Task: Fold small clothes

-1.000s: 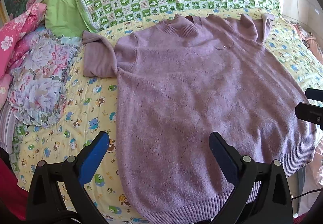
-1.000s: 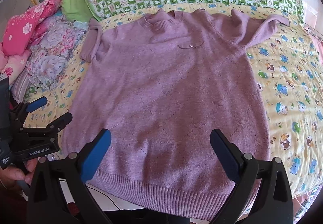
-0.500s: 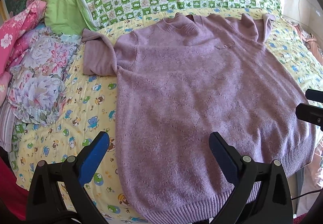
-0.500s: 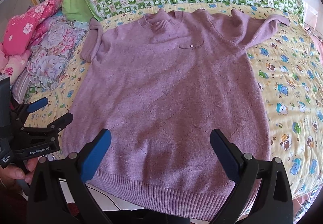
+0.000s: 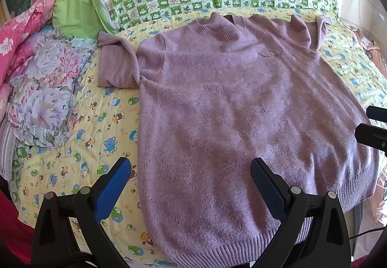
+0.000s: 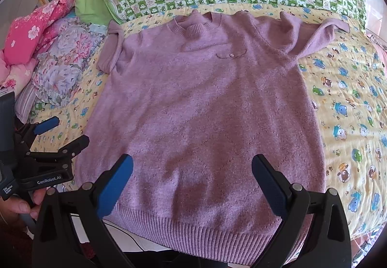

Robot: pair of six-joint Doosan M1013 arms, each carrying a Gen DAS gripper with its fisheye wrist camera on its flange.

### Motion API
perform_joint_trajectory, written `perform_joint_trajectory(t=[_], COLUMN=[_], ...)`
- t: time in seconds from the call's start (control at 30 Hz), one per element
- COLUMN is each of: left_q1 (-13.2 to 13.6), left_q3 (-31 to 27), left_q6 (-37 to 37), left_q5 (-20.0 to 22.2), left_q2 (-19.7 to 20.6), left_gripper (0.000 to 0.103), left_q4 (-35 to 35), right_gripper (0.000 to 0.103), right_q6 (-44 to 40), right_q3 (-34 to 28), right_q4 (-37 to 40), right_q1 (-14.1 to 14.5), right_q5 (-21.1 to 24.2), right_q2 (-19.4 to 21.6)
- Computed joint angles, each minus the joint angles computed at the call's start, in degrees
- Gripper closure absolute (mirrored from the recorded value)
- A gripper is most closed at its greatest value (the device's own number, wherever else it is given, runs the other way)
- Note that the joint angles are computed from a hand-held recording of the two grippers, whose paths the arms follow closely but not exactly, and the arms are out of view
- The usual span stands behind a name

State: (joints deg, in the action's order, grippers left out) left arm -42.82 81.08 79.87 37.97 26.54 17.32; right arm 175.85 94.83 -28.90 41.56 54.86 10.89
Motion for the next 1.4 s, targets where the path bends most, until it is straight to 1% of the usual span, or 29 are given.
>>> perform_joint_trajectory(t=[0.5,0.7,0.93,1.07,1.13,1.23,1.27,1.3,1.33,1.37,1.4], left_q1=[0.39,0.51,0.6,0.83,0.91,1.15,1.2,1.2,1.18,1.19,1.27], left_q3=[-0.54,-1.53,-3.63,-6.02,-7.66,-11.11,-12.41,-13.98,-15.26,-17.5,-18.97], left_q6=[1.4,2.26,2.94,3.65,3.79,4.39,4.29,3.93,3.53,3.14,3.05], left_q5=[0.71,1.59,3.32,5.03,6.12,7.68,8.07,8.52,8.91,9.8,10.36], left_q2=[0.53,1.28,2.75,4.21,5.14,7.02,7.71,8.55,9.23,10.4,11.17], left_gripper=[0.004,0.004,0.004,0.004,0.004,0.004,0.004,0.004,0.004,0.004,0.004], left_q4=[-2.29,-3.7,-5.21,-6.4,-6.9,-8.42,-8.67,-8.72,-8.61,-8.75,-9.09], right_gripper=[0.005,0.005,0.005,0.005,0.005,0.005,0.006,0.009,0.016,0.026,0.031], right_q6=[-0.21,-0.35,0.34,2.21,4.41,6.91,7.41,7.7,7.78,7.74,7.59], right_q3=[-0.07,0.47,1.96,3.77,5.33,7.08,7.61,8.12,8.69,9.14,9.55], right_q4=[0.19,0.62,1.15,1.25,0.8,0.11,-0.08,-0.08,0.13,0.49,1.06], right_q1=[-0.21,-0.99,-2.22,-3.97,-5.53,-7.82,-8.73,-9.74,-11.05,-12.21,-13.66], right_q5=[-0.12,-0.89,-1.63,-2.47,-3.18,-3.07,-3.03,-2.8,-2.62,-2.56,-2.32], right_q2=[0.18,0.15,-1.08,-2.57,-3.93,-5.57,-6.07,-6.6,-7.2,-7.69,-8.17])
